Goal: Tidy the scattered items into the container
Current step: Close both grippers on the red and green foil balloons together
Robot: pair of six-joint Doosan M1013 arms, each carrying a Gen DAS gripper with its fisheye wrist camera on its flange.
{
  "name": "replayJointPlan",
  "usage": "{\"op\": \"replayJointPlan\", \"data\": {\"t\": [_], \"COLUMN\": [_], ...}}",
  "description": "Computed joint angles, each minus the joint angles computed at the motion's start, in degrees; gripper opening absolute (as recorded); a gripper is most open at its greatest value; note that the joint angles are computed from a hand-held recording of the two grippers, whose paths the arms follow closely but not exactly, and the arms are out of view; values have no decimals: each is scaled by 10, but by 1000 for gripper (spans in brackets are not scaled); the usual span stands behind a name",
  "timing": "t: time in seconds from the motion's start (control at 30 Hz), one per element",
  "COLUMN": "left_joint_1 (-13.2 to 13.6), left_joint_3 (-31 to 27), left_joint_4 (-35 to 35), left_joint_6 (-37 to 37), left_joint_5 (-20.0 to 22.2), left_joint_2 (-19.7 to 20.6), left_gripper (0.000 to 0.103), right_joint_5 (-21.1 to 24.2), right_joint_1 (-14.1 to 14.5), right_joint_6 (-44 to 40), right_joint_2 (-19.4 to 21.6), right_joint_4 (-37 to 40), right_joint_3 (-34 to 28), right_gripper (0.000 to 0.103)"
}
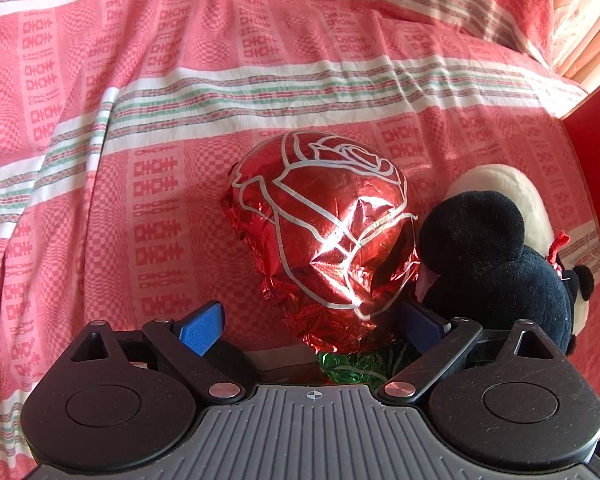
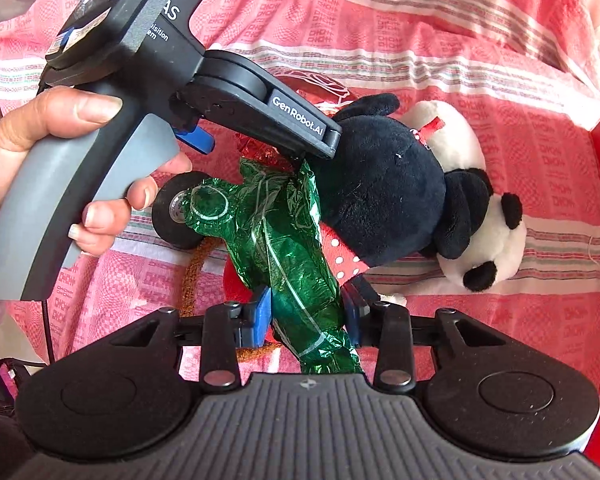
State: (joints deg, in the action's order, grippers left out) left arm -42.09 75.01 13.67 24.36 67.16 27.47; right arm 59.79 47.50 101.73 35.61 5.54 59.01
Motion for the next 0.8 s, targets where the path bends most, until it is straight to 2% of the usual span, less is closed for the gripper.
{"op": "replayJointPlan", "data": {"t": [0.07, 0.1, 0.17, 0.2, 0.23, 0.33, 0.43, 0.47, 0.63, 0.8], "left_joint_1": [4, 7, 10, 10, 10, 3, -9, -12, -21, -21], "left_joint_3": [7, 13, 20, 23, 25, 26, 20, 20, 31, 48], "left_joint_4": [-8, -22, -36, -38, -39, -19, 17, 28, 61, 76], "left_joint_6": [-2, 1, 4, 8, 10, 11, 24, 25, 8, -20], "left_joint_5": [-19, -35, -52, -59, -65, -71, -58, -55, -63, -76], "left_joint_2": [-3, -7, -10, -12, -13, -17, -16, -17, -32, -52], "left_gripper": [75, 71, 56, 52, 40, 26, 18, 16, 12, 11], "right_joint_5": [-1, -2, -5, -9, -11, -16, -19, -22, -37, -44], "right_joint_1": [-1, -1, -2, -2, -1, 0, 0, 1, 1, 3], "right_joint_6": [6, 9, 11, 10, 11, 14, 16, 17, 22, 12], "right_joint_2": [-1, -1, -3, -5, -6, -8, -9, -10, -15, -15], "right_joint_4": [0, 2, 4, 4, 3, 2, 0, 0, 2, 6], "right_joint_3": [2, 3, 5, 9, 10, 12, 14, 15, 20, 14], "right_gripper": [48, 50, 51, 51, 51, 51, 49, 44, 35, 34]}}
